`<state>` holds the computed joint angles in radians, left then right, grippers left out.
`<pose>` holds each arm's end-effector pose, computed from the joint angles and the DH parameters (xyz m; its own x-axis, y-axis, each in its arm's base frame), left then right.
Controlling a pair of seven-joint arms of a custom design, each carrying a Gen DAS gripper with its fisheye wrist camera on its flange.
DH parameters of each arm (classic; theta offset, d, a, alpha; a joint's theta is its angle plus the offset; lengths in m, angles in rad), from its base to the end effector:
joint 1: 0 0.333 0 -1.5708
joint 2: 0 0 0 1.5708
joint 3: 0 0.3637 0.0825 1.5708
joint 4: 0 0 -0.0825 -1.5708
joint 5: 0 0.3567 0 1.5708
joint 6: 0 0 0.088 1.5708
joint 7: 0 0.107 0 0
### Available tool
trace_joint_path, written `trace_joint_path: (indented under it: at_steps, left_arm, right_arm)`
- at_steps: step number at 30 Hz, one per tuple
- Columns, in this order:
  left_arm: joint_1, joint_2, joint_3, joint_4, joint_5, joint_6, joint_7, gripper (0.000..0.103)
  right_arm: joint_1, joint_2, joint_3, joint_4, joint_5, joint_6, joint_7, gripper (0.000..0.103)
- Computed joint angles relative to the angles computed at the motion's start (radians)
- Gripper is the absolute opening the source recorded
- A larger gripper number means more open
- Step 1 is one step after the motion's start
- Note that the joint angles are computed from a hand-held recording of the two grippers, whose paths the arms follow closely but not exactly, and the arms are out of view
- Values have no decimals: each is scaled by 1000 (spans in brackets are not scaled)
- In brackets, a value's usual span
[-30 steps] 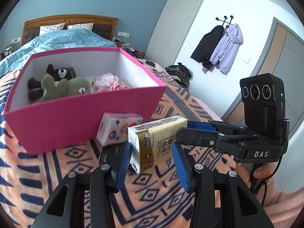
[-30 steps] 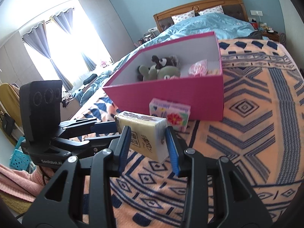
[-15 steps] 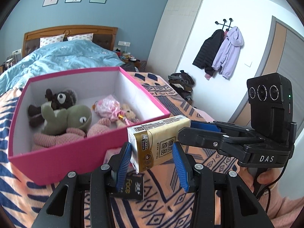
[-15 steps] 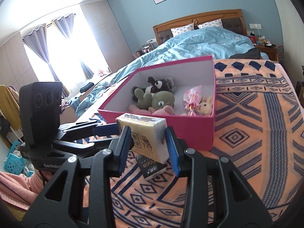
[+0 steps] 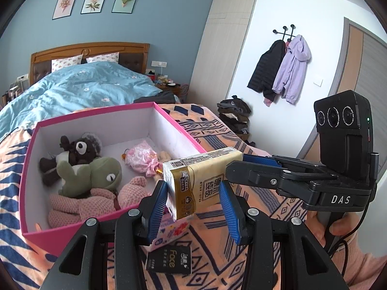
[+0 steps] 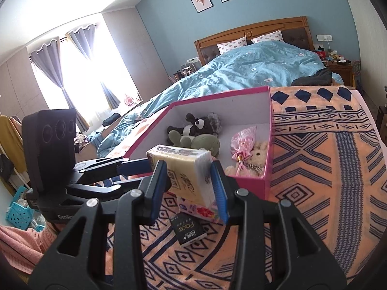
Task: Organize objects
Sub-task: 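Carry the cream tissue pack over the box and lower it inside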
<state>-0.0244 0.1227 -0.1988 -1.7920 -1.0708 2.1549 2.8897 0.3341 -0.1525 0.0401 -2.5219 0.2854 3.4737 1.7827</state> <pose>0.5861 -0.1627 0.5805 -0.8828 -0.3979 0.2496 -0.4190 0.4270 -0.8013 0.4455 0.1403 0.5343 0.0566 -0.9278 -0.3689 -0.5119 0.2902 -0.8085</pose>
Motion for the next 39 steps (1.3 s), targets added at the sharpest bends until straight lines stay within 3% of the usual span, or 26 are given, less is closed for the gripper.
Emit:
trace_joint_path:
  at_steps: [3, 11, 15, 22, 32, 36, 39]
  left_arm:
    - [-2, 16, -3, 24, 9, -4, -22, 44]
    - [-2, 43, -22, 58, 28, 8, -46, 44]
    - [-4, 67, -31, 85, 46, 15, -67, 44]
    - [1, 85, -48, 104, 63, 24, -88, 44]
    - [-7, 118, -65, 140, 103, 63, -129, 44]
    - [-7, 138, -75, 160, 131, 71, -153, 44]
    - [-5, 150, -82, 170, 151, 72, -172, 44]
  right_arm:
    - [-8, 6, 0, 13, 2, -5, -6, 41]
    - [17, 29, -76, 37, -85, -22, 65, 41]
    - [80, 40, -187, 37, -240, -14, 201, 41]
    - [28, 50, -157, 48, -285, -25, 248, 41]
    - [5, 63, -152, 71, -327, -38, 284, 41]
    - [34, 77, -208, 82, -415, -41, 364, 41]
    - [25, 87, -213, 93, -457, -50, 406, 41]
